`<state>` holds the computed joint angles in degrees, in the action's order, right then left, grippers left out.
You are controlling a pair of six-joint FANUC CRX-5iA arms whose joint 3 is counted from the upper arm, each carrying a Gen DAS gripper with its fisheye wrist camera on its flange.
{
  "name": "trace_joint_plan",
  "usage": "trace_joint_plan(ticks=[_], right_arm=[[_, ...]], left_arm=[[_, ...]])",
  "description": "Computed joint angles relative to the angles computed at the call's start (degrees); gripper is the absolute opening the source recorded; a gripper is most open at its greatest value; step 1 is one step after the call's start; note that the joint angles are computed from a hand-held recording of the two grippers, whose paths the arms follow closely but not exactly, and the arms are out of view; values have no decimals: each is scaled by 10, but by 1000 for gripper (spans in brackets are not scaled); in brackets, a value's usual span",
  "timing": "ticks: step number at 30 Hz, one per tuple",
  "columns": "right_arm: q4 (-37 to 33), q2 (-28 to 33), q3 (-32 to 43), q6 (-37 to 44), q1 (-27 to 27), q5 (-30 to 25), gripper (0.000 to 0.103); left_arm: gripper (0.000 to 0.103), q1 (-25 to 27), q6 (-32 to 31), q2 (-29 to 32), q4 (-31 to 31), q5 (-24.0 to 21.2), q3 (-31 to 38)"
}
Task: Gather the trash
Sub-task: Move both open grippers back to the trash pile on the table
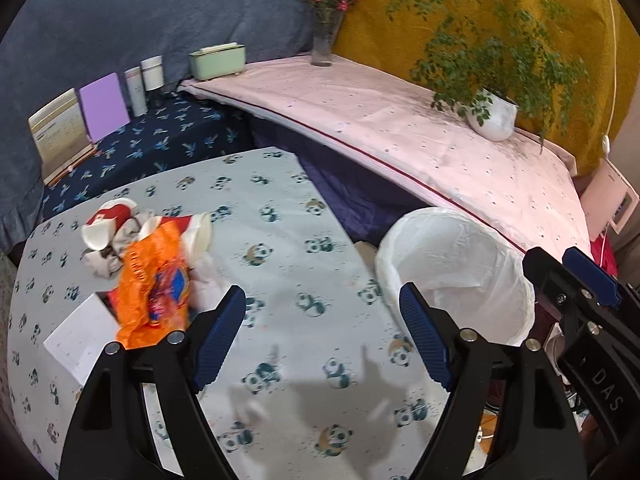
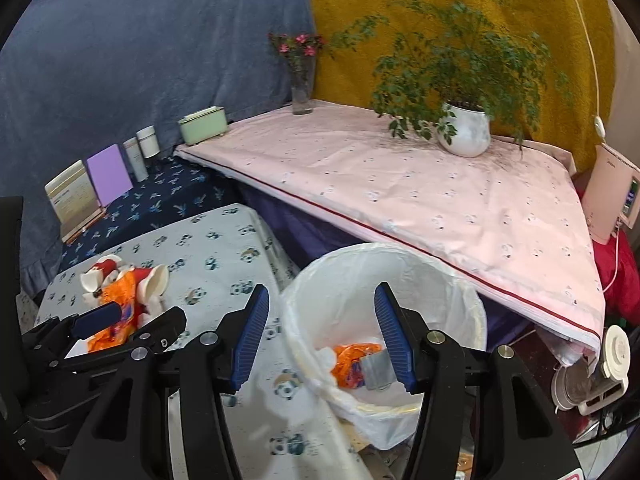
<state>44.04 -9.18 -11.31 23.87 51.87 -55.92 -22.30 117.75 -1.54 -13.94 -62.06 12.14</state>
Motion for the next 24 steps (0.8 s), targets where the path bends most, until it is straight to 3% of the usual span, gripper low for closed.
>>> trace_joint_plan(ticks=[18, 24], right_arm=[[-26, 67, 61, 39, 74, 6, 58], [-47, 94, 84, 64, 89, 8, 58]], left_arm=[[75, 106, 18, -116, -3, -25, -119], [84, 139, 19, -143, -8, -30, -149]])
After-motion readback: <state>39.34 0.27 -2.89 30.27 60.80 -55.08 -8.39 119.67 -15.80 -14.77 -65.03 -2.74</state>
